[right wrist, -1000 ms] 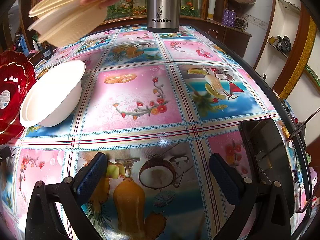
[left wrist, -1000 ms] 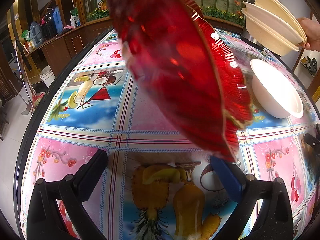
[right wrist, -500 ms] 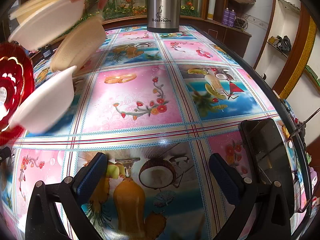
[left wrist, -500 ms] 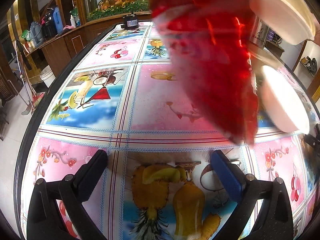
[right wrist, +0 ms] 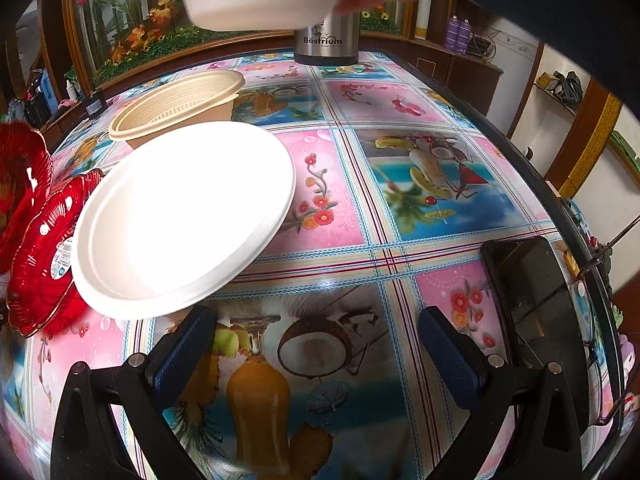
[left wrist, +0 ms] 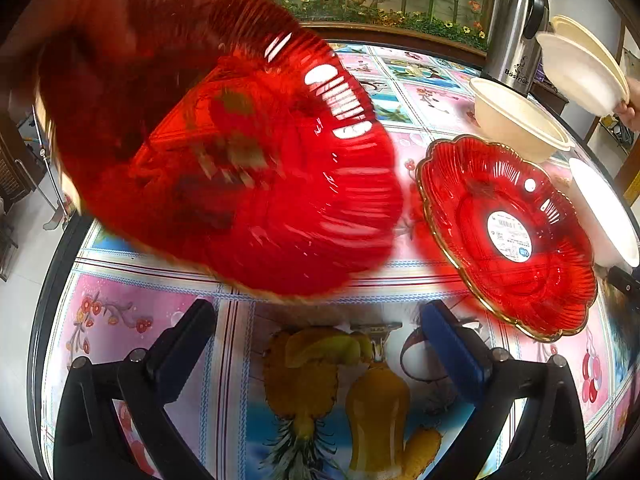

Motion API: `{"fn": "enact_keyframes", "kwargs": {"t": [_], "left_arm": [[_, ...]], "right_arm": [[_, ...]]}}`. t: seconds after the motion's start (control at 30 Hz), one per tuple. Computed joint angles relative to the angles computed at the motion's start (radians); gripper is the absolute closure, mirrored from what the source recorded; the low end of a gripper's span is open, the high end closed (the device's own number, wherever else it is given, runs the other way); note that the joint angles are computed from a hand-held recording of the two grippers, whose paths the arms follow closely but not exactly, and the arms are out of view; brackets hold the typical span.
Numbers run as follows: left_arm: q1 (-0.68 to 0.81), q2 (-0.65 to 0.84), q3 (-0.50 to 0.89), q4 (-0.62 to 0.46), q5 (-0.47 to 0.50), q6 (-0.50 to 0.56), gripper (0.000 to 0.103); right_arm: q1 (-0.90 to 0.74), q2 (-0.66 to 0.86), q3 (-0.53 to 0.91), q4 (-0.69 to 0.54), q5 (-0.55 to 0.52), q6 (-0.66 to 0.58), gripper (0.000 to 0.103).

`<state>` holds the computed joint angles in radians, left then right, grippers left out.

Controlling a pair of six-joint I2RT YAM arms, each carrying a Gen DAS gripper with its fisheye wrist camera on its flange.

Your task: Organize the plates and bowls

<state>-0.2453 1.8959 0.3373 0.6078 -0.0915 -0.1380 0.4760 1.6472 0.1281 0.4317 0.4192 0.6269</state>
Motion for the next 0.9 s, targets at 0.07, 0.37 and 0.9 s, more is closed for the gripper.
{"fn": "enact_keyframes", "kwargs": {"t": [0.07,0.37,0.9], "left_arm": [[-0.001,0.001,0.000,0.001,0.000,-0.001,0.000],[-0.021,-0.002,0.005,-0.008,-0.013,-0.016,0.000],[-0.022,-0.004,0.005,-0.010,-0.013,-0.017,0.000]], "right_arm": [[0.001,0.002,0.000,0.001,0.000,0.001,0.001],[0.001,0.002,0.001,0.001,0.000,0.001,0.001],[-0.006,-0.004,-0.004,0.003,-0.003,-0.006,0.001]]}}
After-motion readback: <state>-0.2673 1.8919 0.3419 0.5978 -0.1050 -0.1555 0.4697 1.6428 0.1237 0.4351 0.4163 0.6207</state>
